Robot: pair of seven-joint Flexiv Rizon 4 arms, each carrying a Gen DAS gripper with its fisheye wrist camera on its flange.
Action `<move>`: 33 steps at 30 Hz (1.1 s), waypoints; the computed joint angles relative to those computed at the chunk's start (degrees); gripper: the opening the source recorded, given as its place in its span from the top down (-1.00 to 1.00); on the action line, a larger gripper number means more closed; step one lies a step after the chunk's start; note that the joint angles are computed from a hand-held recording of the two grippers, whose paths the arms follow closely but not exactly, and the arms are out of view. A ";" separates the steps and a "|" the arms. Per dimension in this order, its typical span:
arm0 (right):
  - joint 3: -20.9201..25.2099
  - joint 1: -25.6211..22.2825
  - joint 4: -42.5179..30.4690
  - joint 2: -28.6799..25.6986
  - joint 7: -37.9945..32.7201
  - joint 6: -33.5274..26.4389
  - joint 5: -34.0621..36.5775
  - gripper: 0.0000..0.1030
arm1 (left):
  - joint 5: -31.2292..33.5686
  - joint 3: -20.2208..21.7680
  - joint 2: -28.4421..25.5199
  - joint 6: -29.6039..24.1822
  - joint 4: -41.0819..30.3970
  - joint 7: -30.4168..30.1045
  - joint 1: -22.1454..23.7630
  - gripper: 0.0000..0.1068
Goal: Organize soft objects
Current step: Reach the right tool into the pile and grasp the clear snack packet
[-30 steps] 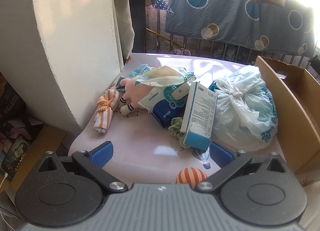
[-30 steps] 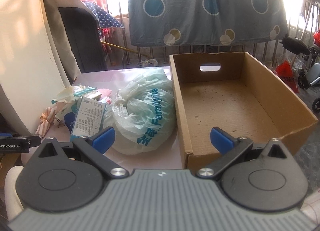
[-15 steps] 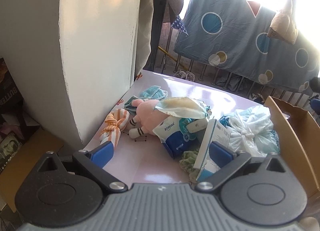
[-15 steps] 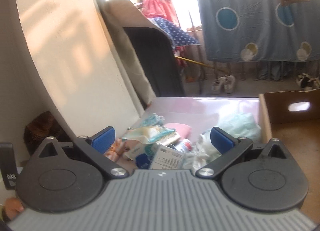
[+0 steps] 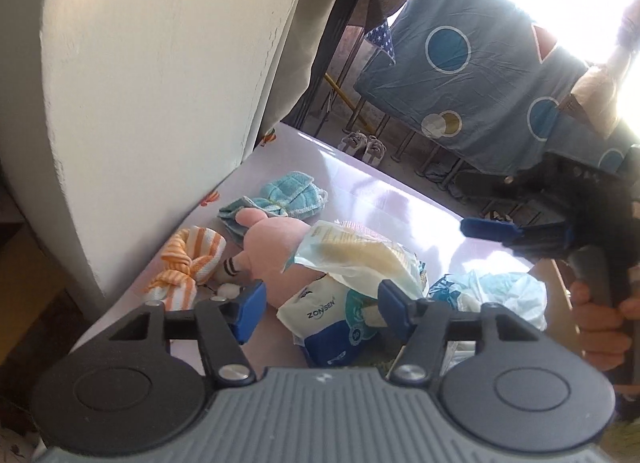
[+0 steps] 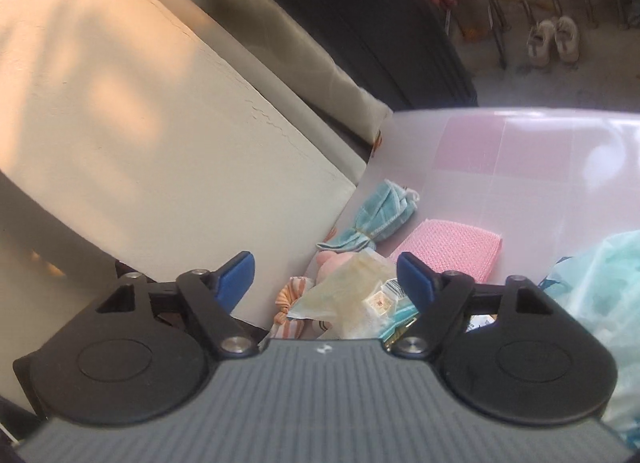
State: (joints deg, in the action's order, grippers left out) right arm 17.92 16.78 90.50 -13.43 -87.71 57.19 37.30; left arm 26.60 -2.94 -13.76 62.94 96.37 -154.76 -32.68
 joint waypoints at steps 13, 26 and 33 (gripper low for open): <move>3.93 -4.82 -13.90 -17.37 -4.09 -13.46 4.27 -0.34 | -24.60 -2.68 -10.22 11.63 0.09 12.72 3.94 -0.25; 3.69 -6.18 -13.28 -16.80 -6.55 -14.49 7.43 0.38 | -21.75 3.78 -13.48 7.06 -5.74 8.76 -1.50 0.66; 3.19 -5.16 -11.81 -13.62 -7.81 -12.58 7.00 0.63 | -16.70 5.62 -12.72 5.96 -7.57 5.96 -3.24 0.95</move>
